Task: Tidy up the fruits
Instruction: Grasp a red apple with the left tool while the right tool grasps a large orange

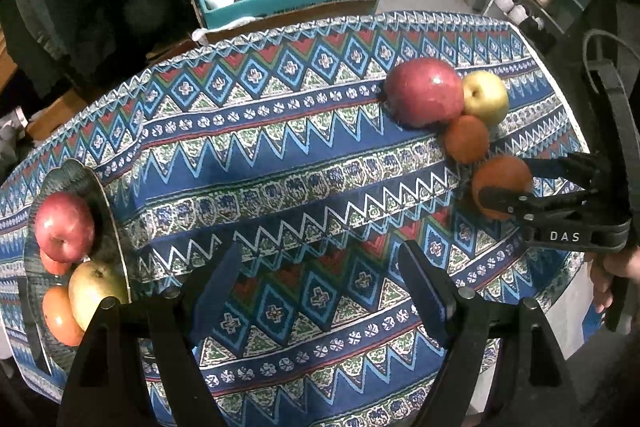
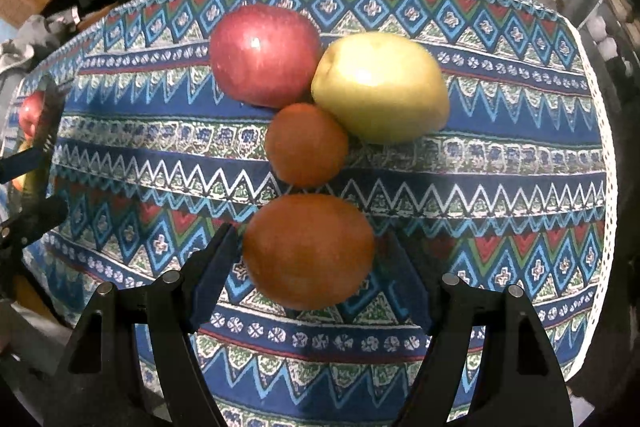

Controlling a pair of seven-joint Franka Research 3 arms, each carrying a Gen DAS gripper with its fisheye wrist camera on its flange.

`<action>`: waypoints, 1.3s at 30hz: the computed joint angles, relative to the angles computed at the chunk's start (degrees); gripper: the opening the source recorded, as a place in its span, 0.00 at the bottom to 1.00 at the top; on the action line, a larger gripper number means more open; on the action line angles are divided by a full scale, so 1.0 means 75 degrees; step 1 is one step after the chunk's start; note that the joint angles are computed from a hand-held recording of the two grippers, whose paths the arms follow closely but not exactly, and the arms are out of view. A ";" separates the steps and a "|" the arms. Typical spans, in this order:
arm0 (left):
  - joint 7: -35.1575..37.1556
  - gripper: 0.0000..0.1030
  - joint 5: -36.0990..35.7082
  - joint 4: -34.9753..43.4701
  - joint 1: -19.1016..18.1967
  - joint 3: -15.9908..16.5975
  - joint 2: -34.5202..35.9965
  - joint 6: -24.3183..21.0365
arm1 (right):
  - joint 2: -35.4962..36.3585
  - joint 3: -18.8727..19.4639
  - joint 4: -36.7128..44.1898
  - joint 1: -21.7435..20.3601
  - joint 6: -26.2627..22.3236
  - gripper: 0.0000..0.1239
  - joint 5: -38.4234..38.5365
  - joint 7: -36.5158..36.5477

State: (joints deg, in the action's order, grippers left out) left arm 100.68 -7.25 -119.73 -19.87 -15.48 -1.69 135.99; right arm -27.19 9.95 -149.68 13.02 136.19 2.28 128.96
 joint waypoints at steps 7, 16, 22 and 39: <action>-0.0065 0.80 0.0033 0.0088 -0.0005 -0.0028 0.0134 -0.0019 | 0.0266 0.0022 0.0017 0.0052 0.0089 0.56 -0.0017 0.0012; -0.0081 0.80 -0.0324 0.0528 0.0013 -0.0098 0.0460 -0.0077 | -0.0547 -0.0101 -0.0522 -0.0121 0.0213 0.55 0.0058 0.0157; -0.0278 0.80 -0.0606 0.1139 0.0015 -0.0224 0.0943 -0.0344 | -0.1321 0.0035 -0.0696 -0.0655 0.0151 0.55 -0.0299 0.0438; -0.1252 0.80 -0.0511 0.3249 -0.0195 -0.0650 0.2797 -0.0805 | -0.1508 -0.0082 -0.0730 -0.1308 0.0586 0.55 -0.0369 0.0438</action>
State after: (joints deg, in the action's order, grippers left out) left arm 91.30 -11.08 -95.37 -21.33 -20.36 19.29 129.95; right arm -38.50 9.34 -155.16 3.21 140.58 -0.49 132.24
